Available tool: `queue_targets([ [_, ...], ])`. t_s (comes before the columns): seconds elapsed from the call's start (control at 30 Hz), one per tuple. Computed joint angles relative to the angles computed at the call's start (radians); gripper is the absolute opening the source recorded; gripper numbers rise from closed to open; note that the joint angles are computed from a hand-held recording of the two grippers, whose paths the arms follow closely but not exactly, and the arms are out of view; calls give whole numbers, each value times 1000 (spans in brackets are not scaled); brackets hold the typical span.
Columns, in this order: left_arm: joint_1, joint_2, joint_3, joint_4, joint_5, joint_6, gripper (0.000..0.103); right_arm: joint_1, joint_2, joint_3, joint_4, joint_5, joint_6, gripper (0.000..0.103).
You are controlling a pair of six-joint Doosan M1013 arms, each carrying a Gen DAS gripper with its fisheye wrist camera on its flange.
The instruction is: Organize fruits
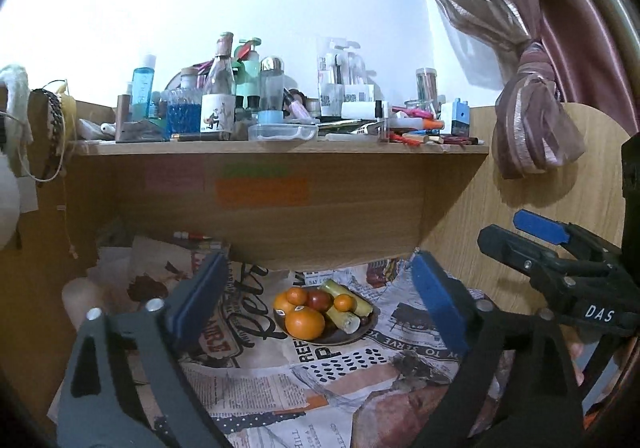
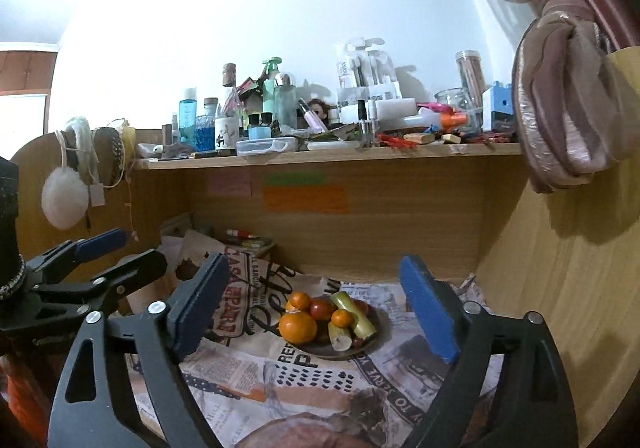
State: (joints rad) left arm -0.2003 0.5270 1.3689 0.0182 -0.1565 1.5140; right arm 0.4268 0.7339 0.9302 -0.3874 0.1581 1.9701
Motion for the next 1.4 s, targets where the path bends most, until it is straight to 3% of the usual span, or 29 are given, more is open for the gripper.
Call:
queue_targets([
  [0.1,-2,-5,10,-36,-7,32,99,2,-11,24,-197,-9,199,101],
  [0.27,-3,-6,16,-106,-8,97,103,5,-12,28,-309,3,303,103],
  [0.67,-3,-3,15,-213,-15,193,103,11,-5,20,-328,14,290,103],
  [0.93,-2,4,5,-225,-5,205,103,9,3,5,-246,26,214,103],
  [1.4,-1,8,0,-212,-3,190,103,5,5,3,-258,25,233,103],
])
